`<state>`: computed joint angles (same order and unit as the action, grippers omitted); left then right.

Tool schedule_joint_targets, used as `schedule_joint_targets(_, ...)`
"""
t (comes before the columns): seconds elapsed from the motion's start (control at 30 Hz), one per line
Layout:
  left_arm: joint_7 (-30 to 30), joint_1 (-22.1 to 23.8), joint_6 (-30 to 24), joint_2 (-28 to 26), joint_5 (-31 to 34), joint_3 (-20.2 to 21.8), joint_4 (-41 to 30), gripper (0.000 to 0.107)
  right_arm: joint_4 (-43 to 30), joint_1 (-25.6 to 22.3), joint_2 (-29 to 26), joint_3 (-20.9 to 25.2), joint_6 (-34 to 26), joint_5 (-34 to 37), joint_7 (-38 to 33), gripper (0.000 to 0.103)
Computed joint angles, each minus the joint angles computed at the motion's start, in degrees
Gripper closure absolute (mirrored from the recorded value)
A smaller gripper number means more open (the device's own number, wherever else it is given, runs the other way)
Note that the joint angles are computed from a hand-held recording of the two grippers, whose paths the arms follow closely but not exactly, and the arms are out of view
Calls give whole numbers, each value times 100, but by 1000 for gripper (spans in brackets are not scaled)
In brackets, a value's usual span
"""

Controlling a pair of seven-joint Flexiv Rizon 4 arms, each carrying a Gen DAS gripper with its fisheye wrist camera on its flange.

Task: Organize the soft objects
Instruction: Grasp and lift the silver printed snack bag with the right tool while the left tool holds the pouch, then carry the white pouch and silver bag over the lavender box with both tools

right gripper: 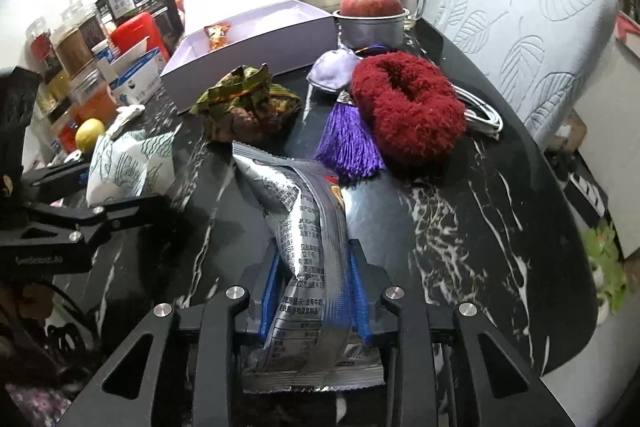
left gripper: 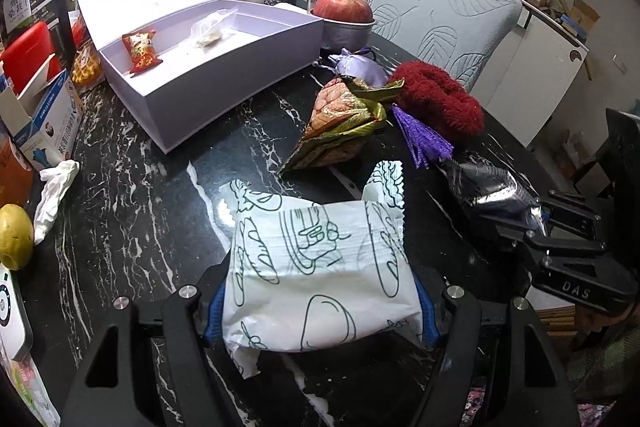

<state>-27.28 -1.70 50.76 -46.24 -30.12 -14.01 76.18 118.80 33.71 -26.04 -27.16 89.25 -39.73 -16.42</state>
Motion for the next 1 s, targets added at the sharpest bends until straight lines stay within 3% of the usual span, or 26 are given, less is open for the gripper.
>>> schedule_joint_targets(0.17, 124, 73, 115, 134, -123, -91, 209, 36, 149, 239, 106, -204, 231, 0, 7, 73)
schedule_joint_targets(0.37, 339, 179, 342, 368, -384, -204, 532, 36, 415, 1081, 181, -1070, 714, 201, -141, 73)
schedule_joint_targets(0.67, 696, 308, 576, 615, -859, -362, 707, 36, 241, 1370, 116, -1279, 1032, 739, -783, 73)
schedule_joint_targets(1.0, 1242, 284, 801, 634, -1362, -648, 315, 36, -94, 1780, 56, -1846, 1120, 1310, -1601, 73)
